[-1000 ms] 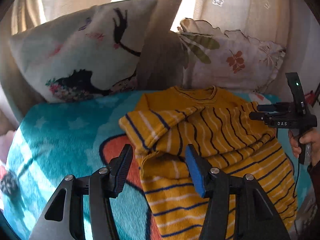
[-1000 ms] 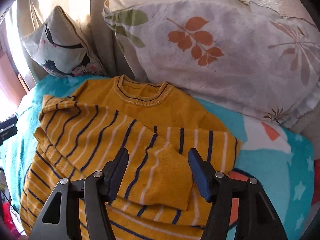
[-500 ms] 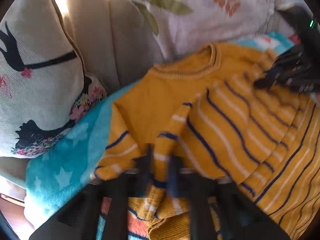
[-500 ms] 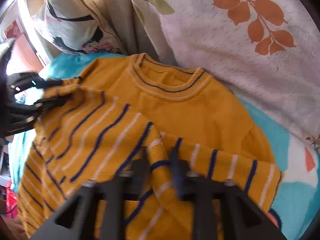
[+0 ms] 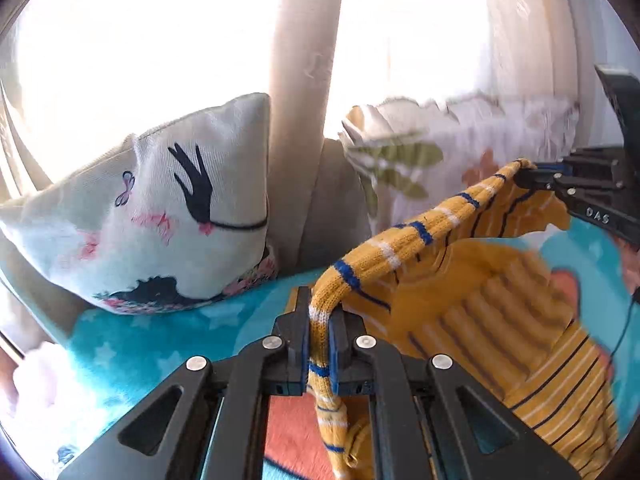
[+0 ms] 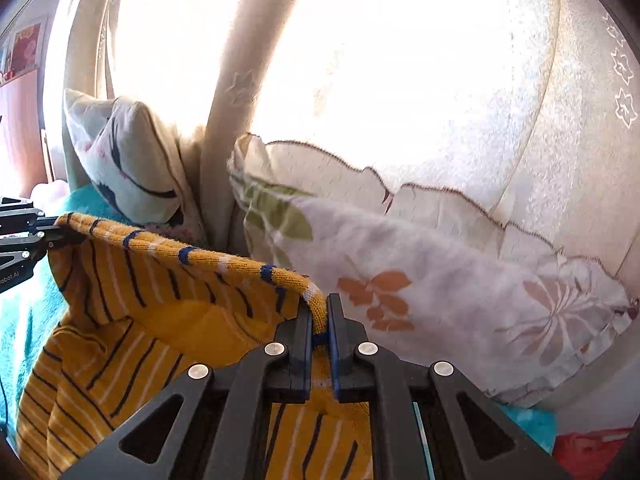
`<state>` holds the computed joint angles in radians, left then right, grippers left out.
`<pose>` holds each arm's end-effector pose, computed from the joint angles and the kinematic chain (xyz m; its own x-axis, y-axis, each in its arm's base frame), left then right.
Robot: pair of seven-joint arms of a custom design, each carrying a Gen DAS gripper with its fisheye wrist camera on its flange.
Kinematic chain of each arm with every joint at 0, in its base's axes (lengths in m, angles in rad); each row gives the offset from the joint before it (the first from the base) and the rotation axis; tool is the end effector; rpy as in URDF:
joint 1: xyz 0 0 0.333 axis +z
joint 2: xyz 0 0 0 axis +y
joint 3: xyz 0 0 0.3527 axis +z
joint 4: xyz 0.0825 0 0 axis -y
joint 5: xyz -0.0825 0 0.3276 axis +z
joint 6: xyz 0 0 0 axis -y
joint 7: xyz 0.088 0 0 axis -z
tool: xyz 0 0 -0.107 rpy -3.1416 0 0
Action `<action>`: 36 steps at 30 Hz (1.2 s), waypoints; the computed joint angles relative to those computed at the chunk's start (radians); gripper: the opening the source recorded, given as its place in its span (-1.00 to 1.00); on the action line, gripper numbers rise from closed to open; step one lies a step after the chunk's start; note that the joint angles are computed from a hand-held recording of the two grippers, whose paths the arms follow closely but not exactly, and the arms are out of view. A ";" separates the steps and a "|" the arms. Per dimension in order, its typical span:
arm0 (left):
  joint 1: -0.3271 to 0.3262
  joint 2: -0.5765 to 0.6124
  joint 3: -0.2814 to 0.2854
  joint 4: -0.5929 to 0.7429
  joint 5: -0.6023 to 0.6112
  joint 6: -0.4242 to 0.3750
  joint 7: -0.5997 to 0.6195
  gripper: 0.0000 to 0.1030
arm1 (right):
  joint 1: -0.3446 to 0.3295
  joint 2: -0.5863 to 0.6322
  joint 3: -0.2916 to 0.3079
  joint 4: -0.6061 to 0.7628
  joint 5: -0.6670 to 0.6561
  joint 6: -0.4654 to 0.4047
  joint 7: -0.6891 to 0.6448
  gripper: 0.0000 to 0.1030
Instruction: Fold small clothes
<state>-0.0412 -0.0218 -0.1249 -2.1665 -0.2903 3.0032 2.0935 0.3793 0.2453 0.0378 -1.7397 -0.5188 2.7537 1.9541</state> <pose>0.5276 -0.0681 0.5729 -0.3385 -0.9281 -0.1548 -0.5771 0.3347 -0.7449 0.5728 0.2728 0.5784 0.3357 -0.9219 0.1937 -0.5982 -0.3675 -0.7121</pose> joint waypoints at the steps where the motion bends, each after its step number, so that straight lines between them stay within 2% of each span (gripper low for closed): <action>1: 0.008 -0.015 -0.008 -0.051 0.101 0.025 -0.063 -0.86 | 0.003 -0.023 0.002 -0.064 -0.007 -0.010 0.000 -0.85; 4: 0.046 -0.053 -0.035 -0.190 0.349 0.032 -0.188 -0.85 | 0.001 -0.059 0.016 -0.205 0.002 -0.066 -0.012 -0.85; 5: 0.095 -0.054 -0.070 -0.220 0.492 0.043 -0.290 -0.85 | -0.001 -0.072 0.019 -0.245 0.003 -0.077 -0.004 -0.85; 6: 0.130 -0.064 -0.092 -0.257 0.580 0.055 -0.345 -0.85 | -0.010 -0.091 0.027 -0.292 0.028 -0.071 -0.011 -0.85; 7: 0.130 -0.072 -0.085 -0.287 0.597 0.060 -0.346 -0.85 | -0.019 -0.109 0.034 -0.332 0.052 -0.057 -0.020 -0.85; 8: 0.095 -0.082 -0.050 -0.313 0.545 0.061 -0.302 -0.82 | -0.023 -0.131 0.038 -0.368 0.064 -0.047 -0.020 -0.85; 9: 0.025 -0.097 0.014 -0.335 0.422 0.056 -0.205 -0.79 | -0.026 -0.153 0.042 -0.396 0.074 -0.046 -0.024 -0.85; 11: -0.078 -0.132 0.105 -0.359 0.164 0.034 -0.010 -0.76 | -0.024 -0.186 0.049 -0.431 0.070 -0.060 -0.020 -0.85; 13: -0.140 -0.174 0.171 -0.379 0.001 0.013 0.098 -0.76 | -0.027 -0.210 0.057 -0.458 0.095 -0.068 -0.037 -0.79; 15: -0.145 -0.203 0.200 -0.383 -0.092 -0.016 0.141 -0.74 | -0.032 -0.230 0.058 -0.475 0.134 -0.070 -0.037 -0.79; 18: -0.111 -0.214 0.202 -0.380 -0.178 -0.037 0.148 -0.57 | -0.053 -0.251 0.046 -0.495 0.230 -0.037 -0.031 -0.70; 20: -0.092 -0.203 0.208 -0.358 -0.246 -0.065 0.148 -0.48 | -0.064 -0.273 0.038 -0.519 0.320 0.001 -0.036 -0.52; 22: -0.087 -0.185 0.233 -0.311 -0.344 -0.139 0.168 -0.44 | -0.067 -0.273 0.030 -0.521 0.443 0.038 -0.081 -0.26; 25: -0.092 -0.133 0.265 -0.225 -0.523 -0.248 0.236 -0.26 | -0.057 -0.256 0.032 -0.490 0.640 0.080 -0.202 -0.22; 29: -0.067 -0.047 0.237 -0.133 -0.656 -0.347 0.260 -0.10 | -0.042 -0.173 0.090 -0.351 0.875 0.062 -0.406 -0.22; 31: -0.050 -0.005 0.209 -0.105 -0.675 -0.366 0.237 -0.10 | -0.049 -0.110 0.133 -0.248 0.978 0.015 -0.487 -0.16; 32: -0.043 0.011 0.192 -0.102 -0.667 -0.360 0.222 -0.21 | -0.051 -0.068 0.153 -0.184 1.007 -0.014 -0.507 -0.15; 34: -0.030 0.027 0.155 -0.117 -0.648 -0.306 0.194 -0.47 | -0.034 0.023 0.169 -0.057 0.971 -0.057 -0.481 -0.14; 36: -0.008 0.031 0.128 -0.129 -0.781 -0.280 0.301 -0.50 | -0.007 0.139 0.175 0.106 0.893 -0.108 -0.430 -0.14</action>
